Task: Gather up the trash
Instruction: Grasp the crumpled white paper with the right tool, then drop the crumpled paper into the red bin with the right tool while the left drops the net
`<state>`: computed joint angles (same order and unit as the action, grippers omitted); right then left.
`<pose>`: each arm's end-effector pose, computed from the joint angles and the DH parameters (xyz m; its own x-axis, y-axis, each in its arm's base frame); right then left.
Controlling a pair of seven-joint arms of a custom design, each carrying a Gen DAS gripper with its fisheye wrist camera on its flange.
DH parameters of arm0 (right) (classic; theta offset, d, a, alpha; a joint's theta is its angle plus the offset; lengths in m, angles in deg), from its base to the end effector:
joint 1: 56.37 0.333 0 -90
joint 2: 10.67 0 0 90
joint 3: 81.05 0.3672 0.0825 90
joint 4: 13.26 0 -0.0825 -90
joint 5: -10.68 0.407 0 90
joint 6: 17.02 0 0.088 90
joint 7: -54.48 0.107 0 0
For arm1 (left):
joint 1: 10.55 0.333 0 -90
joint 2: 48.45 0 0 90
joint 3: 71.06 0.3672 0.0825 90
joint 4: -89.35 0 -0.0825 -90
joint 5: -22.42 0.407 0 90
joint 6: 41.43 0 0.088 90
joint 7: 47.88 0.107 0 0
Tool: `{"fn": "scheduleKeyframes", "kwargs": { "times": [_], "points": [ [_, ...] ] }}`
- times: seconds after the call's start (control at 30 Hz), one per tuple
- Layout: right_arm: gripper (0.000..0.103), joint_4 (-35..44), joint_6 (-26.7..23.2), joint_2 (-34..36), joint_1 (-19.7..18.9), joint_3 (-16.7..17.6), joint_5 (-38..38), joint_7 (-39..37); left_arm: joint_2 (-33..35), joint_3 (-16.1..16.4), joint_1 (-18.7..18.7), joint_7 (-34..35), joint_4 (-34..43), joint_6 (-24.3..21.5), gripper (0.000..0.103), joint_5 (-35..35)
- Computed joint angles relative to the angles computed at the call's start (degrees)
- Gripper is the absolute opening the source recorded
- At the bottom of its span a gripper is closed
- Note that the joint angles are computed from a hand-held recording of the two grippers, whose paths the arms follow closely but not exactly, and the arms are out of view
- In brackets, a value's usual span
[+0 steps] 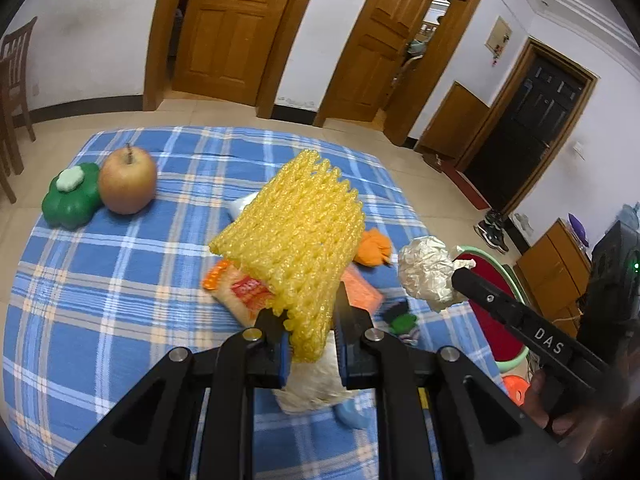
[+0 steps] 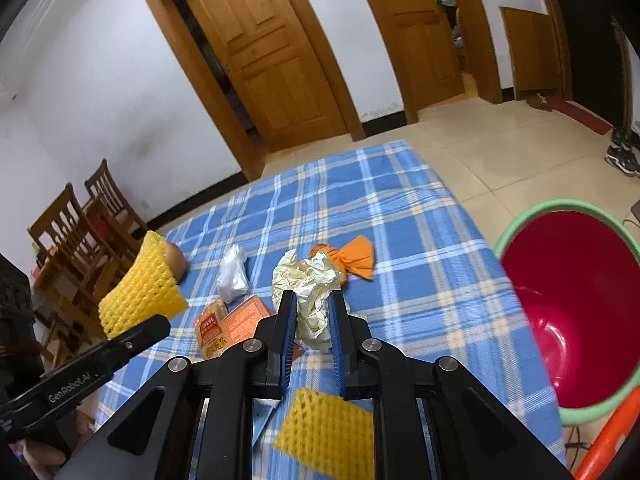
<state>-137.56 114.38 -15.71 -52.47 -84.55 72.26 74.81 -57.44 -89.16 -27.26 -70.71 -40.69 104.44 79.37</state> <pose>0.5594 0.0225 0.5031 0.6136 -0.7044 -0.3568 -0.6823 -0.2455 -0.6887 0.4325 -0.3213 0.4993 0.4290 -0.8365 0.3408 -0.5246 -0.5379 -0.6599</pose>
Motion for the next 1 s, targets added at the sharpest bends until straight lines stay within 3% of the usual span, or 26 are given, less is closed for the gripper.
{"fn": "scheduleKeyframes", "kwargs": {
  "times": [0.5, 1.0],
  "points": [
    [0.016, 0.03, 0.46, -1.68, -4.23, -3.34, 1.99, -0.49, 7.66, 0.17, -3.21, 6.03, 9.03, 0.32, 0.016, 0.36],
    [0.017, 3.96, 4.13, 4.59, -8.88, -4.13, 1.22, 4.68, 18.87, 2.55, -7.32, 18.12, 20.85, 1.86, 0.016, -4.02]
  ]
}}
